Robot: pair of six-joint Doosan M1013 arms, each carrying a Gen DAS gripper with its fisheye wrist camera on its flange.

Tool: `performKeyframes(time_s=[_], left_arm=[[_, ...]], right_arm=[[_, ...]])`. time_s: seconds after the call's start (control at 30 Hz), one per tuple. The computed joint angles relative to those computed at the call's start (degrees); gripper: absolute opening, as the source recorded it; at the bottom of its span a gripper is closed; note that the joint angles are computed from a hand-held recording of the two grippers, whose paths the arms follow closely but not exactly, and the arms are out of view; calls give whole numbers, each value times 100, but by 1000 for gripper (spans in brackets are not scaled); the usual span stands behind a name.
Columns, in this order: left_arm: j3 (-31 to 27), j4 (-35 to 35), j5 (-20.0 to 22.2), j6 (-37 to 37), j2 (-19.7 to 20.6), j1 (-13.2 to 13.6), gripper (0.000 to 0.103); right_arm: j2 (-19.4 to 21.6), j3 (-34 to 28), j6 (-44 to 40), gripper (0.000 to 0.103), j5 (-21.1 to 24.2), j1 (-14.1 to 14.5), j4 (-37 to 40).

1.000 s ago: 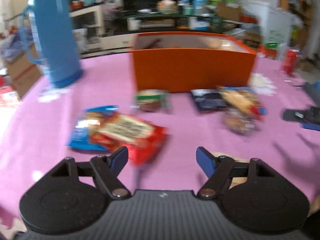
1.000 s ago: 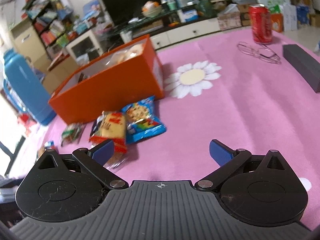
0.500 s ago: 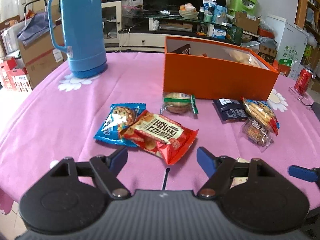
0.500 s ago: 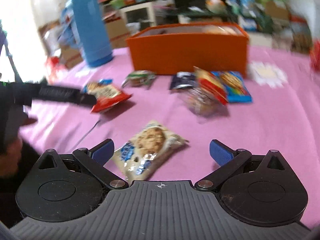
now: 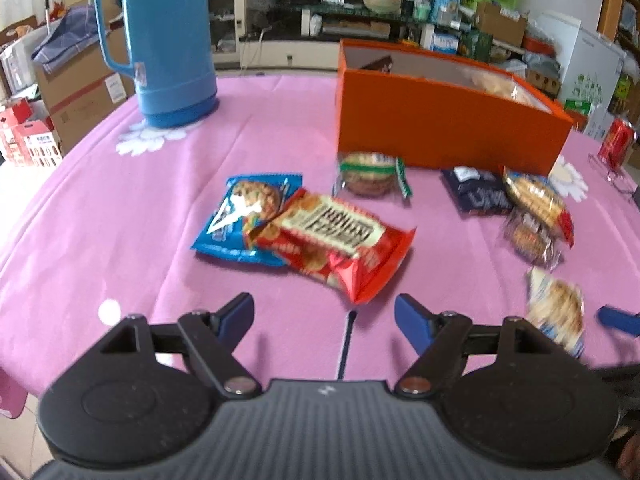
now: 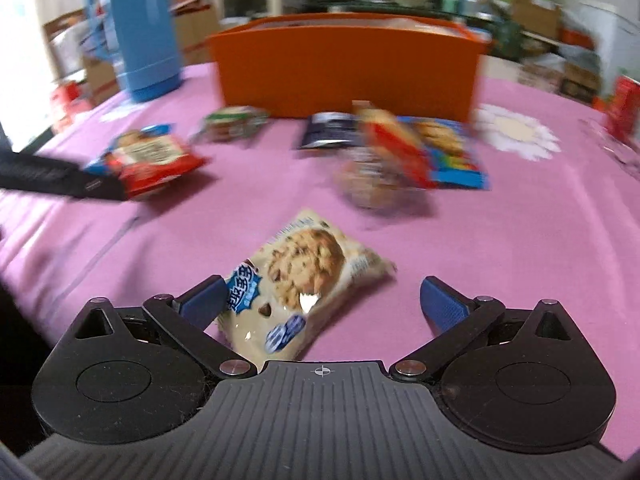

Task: Organize snacks
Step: 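Move both tools back over the remaining snacks on the table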

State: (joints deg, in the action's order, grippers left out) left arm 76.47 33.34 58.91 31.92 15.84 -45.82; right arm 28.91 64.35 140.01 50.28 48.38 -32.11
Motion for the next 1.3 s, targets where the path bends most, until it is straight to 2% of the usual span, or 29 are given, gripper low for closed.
performKeyframes(time_s=[0.07,0.1,0.13,0.2,0.23,0.3,0.37,0.47,0.6,0.63,0.7,0.73,0.77,0.87,0.93,1.03,1.13,1.17,1.23,1.3], left_arm=[[7,-144,-81,264,-36,55,77],[-11,-158,-142,442,-40,83,79],[-45,-75,-149,551,-27,94,81],[-143,145,-153,703,29,114,93],[-189,249,-156,714,62,122,102],[-266,215,-334,977,119,189,102],[-406,-36,-417,1526,229,271,102],[-615,-472,-480,2616,430,393,102],[-897,-1014,-272,3424,691,536,102],[-945,-1126,-196,3491,731,556,95],[-952,-1112,-121,3409,753,531,91],[-934,-1023,-91,3288,740,495,87],[-901,-994,-110,3168,706,454,77],[-846,-974,-36,2805,645,319,77],[-740,-831,-88,2639,597,206,77],[-744,-565,91,2388,614,30,78],[-721,-338,251,2016,589,-61,88],[-675,-170,233,1897,557,-82,94],[-500,200,12,1729,439,-107,95],[-460,-291,-217,2221,368,28,96]], right_arm=[[-193,289,365,91,-123,-56,-93],[-318,487,483,91,-408,-113,-15],[-450,708,550,91,-821,-195,160],[-699,1129,732,91,-1733,-380,614],[-780,1273,905,91,-2053,-446,699],[-876,1451,1587,91,-2419,-526,453],[-930,1540,2001,91,-2535,-595,290],[-920,1518,2110,91,-2495,-700,486],[-1002,1665,2195,91,-2585,-802,746],[-1025,1709,2308,91,-2617,-817,708],[-1079,1808,2534,91,-2694,-859,700],[-1103,1856,2643,91,-2746,-877,722],[-1125,1915,2775,91,-2872,-901,732],[-1124,1956,2990,91,-3013,-923,720],[-1102,1914,2626,91,-2956,-929,915],[-1011,1705,2005,91,-2598,-845,1016],[-912,1483,1401,91,-2169,-702,952],[-882,1418,1208,91,-2044,-651,931],[-849,1327,1054,91,-1879,-558,828],[-830,1224,1163,91,-1669,-443,490]])
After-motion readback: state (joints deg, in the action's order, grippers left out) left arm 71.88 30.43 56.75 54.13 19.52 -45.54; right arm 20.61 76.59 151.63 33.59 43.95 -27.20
